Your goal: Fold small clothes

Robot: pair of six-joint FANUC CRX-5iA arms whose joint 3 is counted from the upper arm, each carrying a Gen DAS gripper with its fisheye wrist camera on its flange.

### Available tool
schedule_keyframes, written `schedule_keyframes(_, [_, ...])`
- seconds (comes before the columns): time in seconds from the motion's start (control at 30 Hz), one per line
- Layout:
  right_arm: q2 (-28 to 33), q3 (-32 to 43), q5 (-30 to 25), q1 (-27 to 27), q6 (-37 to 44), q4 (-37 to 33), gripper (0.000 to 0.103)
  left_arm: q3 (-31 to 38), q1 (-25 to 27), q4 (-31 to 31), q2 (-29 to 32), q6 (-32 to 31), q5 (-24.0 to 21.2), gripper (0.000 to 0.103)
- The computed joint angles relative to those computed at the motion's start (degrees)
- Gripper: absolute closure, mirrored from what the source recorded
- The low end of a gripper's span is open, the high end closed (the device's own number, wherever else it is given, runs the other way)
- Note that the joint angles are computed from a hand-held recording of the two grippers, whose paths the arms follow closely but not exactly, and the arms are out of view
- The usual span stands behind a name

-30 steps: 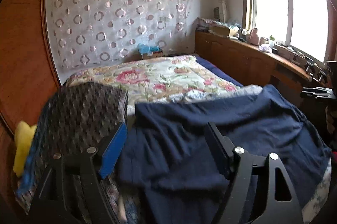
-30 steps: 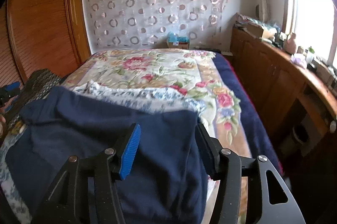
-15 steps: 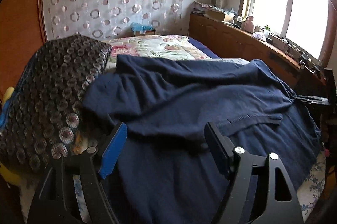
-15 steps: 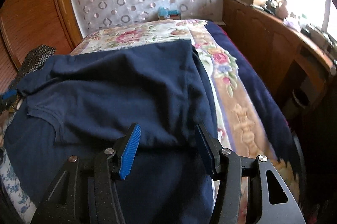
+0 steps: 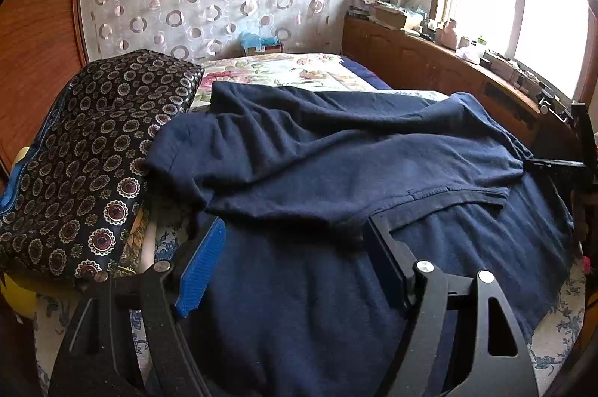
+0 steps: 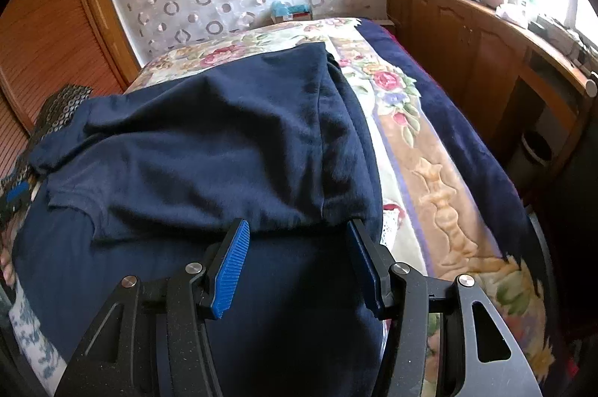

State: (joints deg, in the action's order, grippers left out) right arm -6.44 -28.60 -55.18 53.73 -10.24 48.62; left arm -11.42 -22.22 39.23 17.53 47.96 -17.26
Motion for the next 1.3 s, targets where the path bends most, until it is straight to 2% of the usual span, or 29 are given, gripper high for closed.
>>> schedule_keyframes(0.23, [3.72, 3.01, -2.0, -0.94, 2.08, 0.6, 0.047, 3.14, 1.7, -7.04, 1.18, 8.57, -3.28, 0.026])
schedule_keyframes(0.53, [4.19, 3.41, -2.69, -0.3, 2.3, 0.52, 0.045, 7.36, 2.62, -10.49, 3.73, 12.4, -8.76, 0.027])
schedule_keyframes(0.63, [4.9, 4.23, -3.56, -0.32, 3.36, 0.13, 0.045, 9.83, 2.64, -11.12, 5.35, 13.7, -11.0, 0.032])
schedule_keyframes(0.8, [4.28, 3.85, -3.41, -0.19, 3.17, 0.17, 0.045, 11.87, 3.2, -7.11, 7.44, 13.17, -13.72, 0.044])
schedule_keyframes(0.97, [4.23, 3.76, -3.29, -0.31, 3.3, 0.18, 0.045, 15.44, 3.24, -10.24, 9.07, 16.86, -15.77, 0.047])
schedule_keyframes(1.03, [4.22, 3.77, -3.51, -0.18, 3.35, 0.13, 0.045, 16.62, 3.27, -11.26, 9.56, 18.23, -16.41, 0.053])
schedule_keyframes(1.13, [4.11, 3.7, -3.46, -0.16, 3.28, 0.14, 0.045, 17.67, 3.33, -11.52, 10.16, 18.16, -17.18, 0.073])
schedule_keyframes(1.2, [3.93, 3.58, -3.2, -0.25, 3.17, 0.18, 0.047, 17.74, 3.52, -10.34, 10.46, 17.02, -17.54, 0.091])
schedule_keyframes(1.27, [3.95, 3.62, -3.6, -0.26, 2.76, 0.26, 0.056, 17.47, 3.54, -9.7, 10.38, 15.76, -17.33, 0.097])
schedule_keyframes(1.3, [3.74, 3.44, -3.04, -0.34, 2.77, 0.27, 0.069, 16.86, 3.4, -9.42, 9.99, 14.93, -16.6, 0.098])
